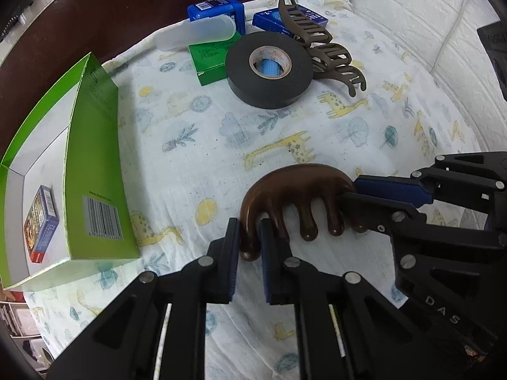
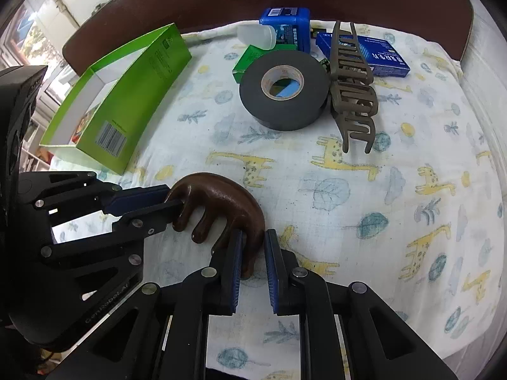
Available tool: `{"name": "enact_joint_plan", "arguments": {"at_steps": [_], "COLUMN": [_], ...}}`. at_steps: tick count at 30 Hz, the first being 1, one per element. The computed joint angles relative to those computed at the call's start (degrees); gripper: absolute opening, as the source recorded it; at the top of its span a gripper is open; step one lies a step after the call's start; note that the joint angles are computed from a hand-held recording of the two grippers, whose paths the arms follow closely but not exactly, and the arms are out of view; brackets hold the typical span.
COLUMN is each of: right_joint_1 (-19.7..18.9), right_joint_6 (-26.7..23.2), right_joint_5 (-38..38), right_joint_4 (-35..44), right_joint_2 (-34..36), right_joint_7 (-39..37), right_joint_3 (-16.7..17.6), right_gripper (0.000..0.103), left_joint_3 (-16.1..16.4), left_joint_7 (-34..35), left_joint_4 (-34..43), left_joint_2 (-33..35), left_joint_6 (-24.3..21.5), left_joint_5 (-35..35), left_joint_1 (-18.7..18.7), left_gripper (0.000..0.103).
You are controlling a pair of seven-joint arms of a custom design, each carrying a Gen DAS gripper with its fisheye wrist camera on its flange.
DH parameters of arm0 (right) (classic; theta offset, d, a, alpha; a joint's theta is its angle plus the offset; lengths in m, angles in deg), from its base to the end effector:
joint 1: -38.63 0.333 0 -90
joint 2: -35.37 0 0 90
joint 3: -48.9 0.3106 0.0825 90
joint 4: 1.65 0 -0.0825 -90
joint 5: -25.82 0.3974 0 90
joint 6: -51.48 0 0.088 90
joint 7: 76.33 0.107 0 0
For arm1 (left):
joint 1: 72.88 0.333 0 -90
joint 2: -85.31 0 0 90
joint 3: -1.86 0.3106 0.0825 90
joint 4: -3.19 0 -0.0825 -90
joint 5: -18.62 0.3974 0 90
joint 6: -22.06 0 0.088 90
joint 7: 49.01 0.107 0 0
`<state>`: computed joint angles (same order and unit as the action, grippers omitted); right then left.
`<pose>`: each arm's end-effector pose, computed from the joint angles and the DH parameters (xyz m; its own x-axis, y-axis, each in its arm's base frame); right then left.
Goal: Organize rigid objects
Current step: 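Close the right gripper on the brown wooden comb and lift it, then carry the comb into the green-rimmed box and open the right gripper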
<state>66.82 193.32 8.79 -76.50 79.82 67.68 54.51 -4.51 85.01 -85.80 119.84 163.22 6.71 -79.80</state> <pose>0.6635 0.4207 0.3112 -0.1565 -0.9696 -0.1882 -0.9027 0.2177 -0.3711 0.7205 -0.1561 0.3183 -0.7334 -0.6793 -0.0274 -0.6254 0.6899 -0.3644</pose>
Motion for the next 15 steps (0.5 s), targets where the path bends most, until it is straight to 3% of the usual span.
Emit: {"name": "enact_joint_plan", "arguments": {"at_steps": [3,10,15], "right_joint_1": [0.28,2.4,3.26], "right_joint_6": [1.73,3.61,4.29], "right_joint_5": [-0.4,-5.7,-8.39], "right_joint_4": [-1.88,-2.45,3.63], "right_joint_2": [-1.05,-3.44,-1.63], "right_joint_7": [1.96,4.7,4.44], "right_joint_3": [-0.58,-2.76,-3.48], "right_gripper": [0.017,0.017,0.016], "left_joint_3": [-1.11,-2.34,-2.25], "left_joint_7": [0.51,3.59,5.33], "left_joint_4": [0.82,-3.39,-2.23], "left_joint_2": [-0.1,-5.11,-6.24], "left_joint_6": [-2.38,3.84,6.4], "left_joint_5": [-2.81,-7.1,-10.46], "left_joint_1": [1.66,3.04,5.23], "left_gripper": [0.008,0.008,0.008]}}
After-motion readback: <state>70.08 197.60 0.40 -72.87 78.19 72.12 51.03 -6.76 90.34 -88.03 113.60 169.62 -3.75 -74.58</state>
